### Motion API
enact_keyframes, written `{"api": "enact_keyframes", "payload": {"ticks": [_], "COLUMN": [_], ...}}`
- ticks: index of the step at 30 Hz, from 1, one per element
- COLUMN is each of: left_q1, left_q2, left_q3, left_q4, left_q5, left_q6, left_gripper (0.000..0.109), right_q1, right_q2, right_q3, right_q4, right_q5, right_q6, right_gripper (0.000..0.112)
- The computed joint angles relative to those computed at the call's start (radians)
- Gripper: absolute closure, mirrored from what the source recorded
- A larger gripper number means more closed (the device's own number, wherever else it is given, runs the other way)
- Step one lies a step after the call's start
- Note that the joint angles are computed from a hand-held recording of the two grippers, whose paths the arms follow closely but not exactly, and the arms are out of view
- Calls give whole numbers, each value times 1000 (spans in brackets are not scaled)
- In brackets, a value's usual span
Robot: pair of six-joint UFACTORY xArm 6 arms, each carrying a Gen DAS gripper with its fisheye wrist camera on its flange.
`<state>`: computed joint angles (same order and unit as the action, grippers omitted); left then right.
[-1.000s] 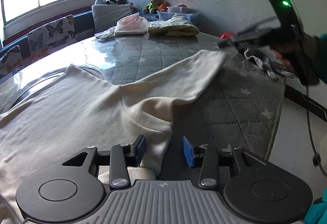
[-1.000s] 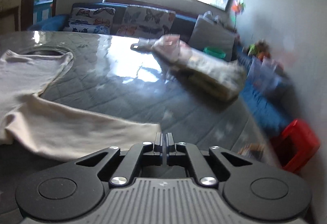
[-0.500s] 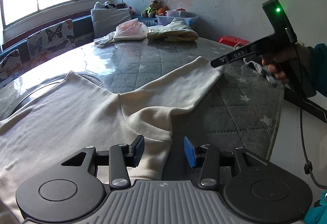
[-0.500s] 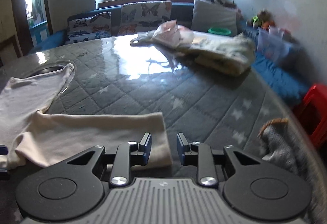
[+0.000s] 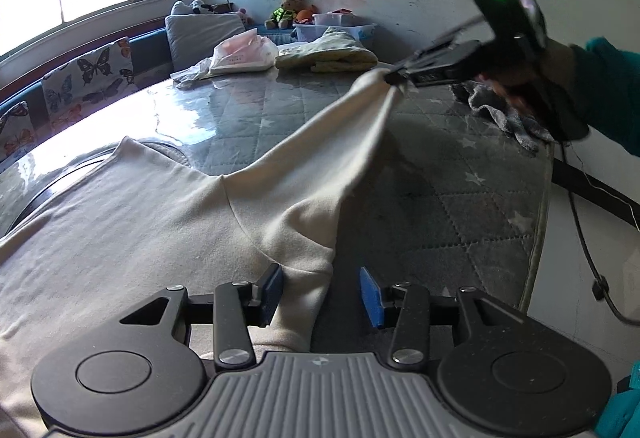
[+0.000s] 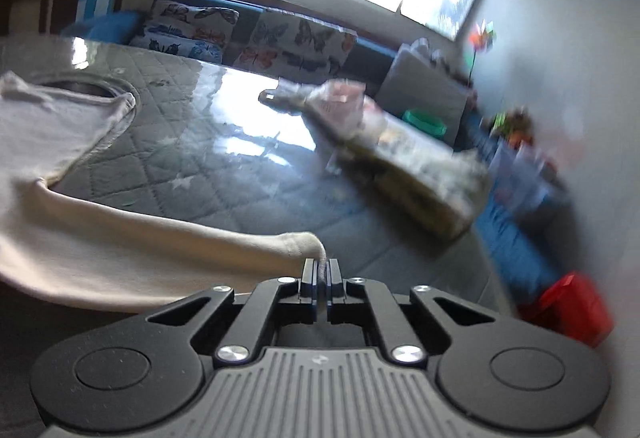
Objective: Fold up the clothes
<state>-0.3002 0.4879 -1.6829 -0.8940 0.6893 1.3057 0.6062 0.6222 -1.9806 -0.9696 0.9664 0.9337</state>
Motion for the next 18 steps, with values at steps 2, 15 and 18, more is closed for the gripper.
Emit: {"api": "enact_keyframes", "payload": {"ticks": [2, 15, 18], "left_q1": [1, 7, 2], "left_q2": [1, -6, -4], "left_q3": [-1, -12, -12], "left_q4": [-4, -34, -23], "left_q5": [5, 31, 31], "left_q6": [7, 20, 15], "left_gripper": [62, 59, 59], "right_q1": [-5, -30, -42], "right_q2": [27, 41, 70], "right_q3": [-31, -54, -88], "right_q4": [9, 74, 147], "right_q5": [12, -55, -134], "right_q6": [-20, 33, 4], "right_gripper": [109, 100, 100]}}
